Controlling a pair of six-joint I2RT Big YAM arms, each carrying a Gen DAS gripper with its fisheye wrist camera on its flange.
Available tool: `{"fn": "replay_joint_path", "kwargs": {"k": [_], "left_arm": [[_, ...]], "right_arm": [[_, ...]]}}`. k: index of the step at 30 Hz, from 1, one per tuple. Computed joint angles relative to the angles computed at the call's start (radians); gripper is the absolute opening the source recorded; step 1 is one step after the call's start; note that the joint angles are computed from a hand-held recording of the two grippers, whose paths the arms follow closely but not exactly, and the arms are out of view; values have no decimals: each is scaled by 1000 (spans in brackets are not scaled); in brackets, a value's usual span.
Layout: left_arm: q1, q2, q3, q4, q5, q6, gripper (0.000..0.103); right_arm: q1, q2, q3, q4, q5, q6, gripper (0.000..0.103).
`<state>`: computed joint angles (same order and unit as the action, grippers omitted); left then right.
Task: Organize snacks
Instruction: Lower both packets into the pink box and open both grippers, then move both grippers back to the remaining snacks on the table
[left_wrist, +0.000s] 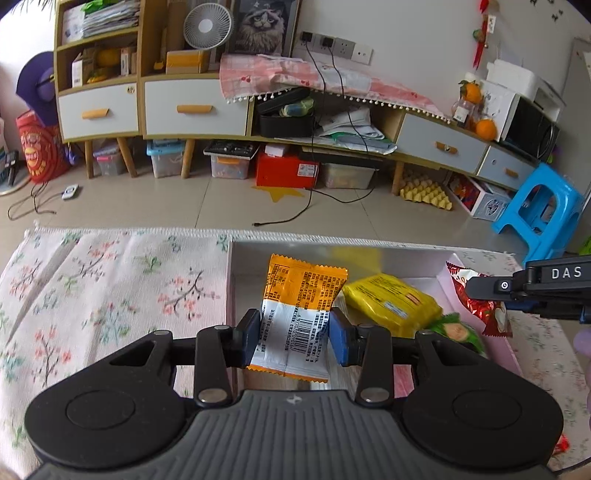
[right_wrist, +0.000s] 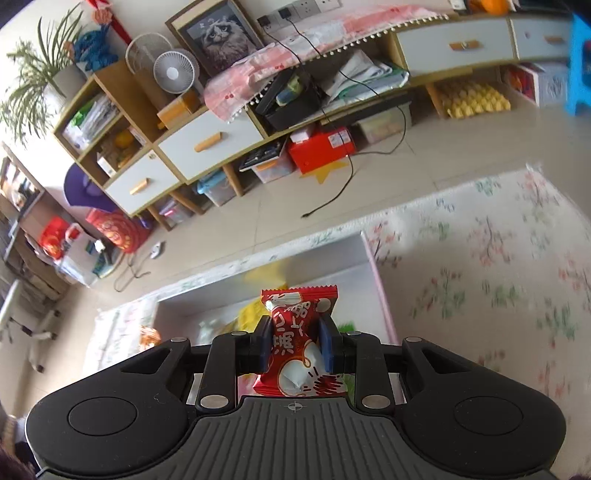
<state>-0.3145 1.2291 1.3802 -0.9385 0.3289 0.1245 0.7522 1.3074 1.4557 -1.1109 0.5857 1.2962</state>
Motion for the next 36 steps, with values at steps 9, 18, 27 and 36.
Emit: {"fn": "replay_joint_path", "kwargs": {"k": [9, 18, 27, 36], "left_arm": [[-17, 3, -27, 58, -21, 45, 38], [-32, -15, -37, 63, -57, 92, 58], [-20, -37, -12, -5, -66, 104, 86], [-11, -110, -15, -69, -72, 139, 101]], "right_arm": [[-39, -14, -57, 92, 22, -103, 29], [-31, -23, -53, 94, 42, -120, 65], [23, -37, 2, -12, 96, -66, 84], [116, -32, 77, -145, 134, 12, 94]]}}
